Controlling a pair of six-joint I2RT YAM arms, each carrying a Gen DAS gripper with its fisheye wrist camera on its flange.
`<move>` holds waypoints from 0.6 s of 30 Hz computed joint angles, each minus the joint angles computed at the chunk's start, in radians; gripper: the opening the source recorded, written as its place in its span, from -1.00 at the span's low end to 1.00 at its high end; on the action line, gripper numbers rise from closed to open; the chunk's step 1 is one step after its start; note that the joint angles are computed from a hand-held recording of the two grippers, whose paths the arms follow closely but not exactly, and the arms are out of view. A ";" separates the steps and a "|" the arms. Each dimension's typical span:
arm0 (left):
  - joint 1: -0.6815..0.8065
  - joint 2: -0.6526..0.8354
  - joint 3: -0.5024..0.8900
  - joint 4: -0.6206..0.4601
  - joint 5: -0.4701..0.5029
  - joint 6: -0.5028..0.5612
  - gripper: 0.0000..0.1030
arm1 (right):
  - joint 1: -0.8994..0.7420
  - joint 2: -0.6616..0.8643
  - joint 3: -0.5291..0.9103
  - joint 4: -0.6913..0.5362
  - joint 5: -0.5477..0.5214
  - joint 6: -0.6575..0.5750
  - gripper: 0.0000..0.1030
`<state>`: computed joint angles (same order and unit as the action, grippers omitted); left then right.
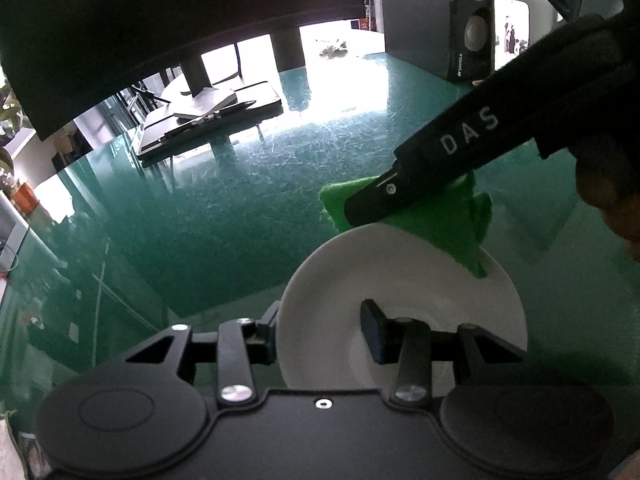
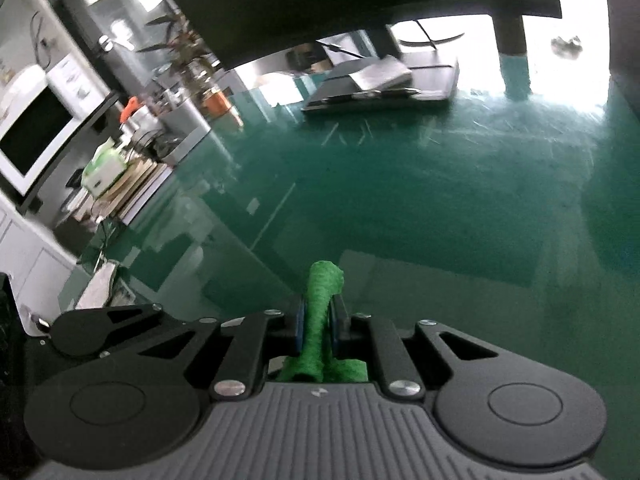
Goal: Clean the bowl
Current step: 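Wipe the green cloth across the bowl's inner wall with the right gripper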
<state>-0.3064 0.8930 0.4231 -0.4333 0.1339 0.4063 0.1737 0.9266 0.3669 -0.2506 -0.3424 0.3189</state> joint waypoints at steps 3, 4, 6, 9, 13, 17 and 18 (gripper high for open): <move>-0.002 0.009 0.005 0.004 -0.003 0.003 -0.21 | 0.062 0.057 0.009 0.065 0.023 0.034 -0.77; 0.000 0.013 0.006 0.005 -0.002 0.004 -0.21 | 0.086 0.082 0.015 0.091 0.032 0.046 -0.77; 0.003 0.016 0.008 0.007 0.000 0.006 -0.21 | 0.112 0.112 0.021 0.120 0.051 0.052 -0.77; 0.005 0.013 0.006 0.006 0.002 0.006 -0.20 | 0.099 0.108 0.011 0.126 0.053 0.063 -0.77; 0.009 0.010 0.003 0.007 0.006 0.005 -0.19 | -0.016 -0.001 -0.031 0.041 0.004 0.061 -0.77; 0.006 0.010 0.002 0.009 0.005 0.005 -0.17 | -0.069 -0.055 -0.067 0.009 -0.026 0.074 -0.80; 0.005 0.009 0.003 0.008 0.003 0.006 -0.17 | -0.063 -0.058 -0.073 0.020 -0.020 0.086 -0.79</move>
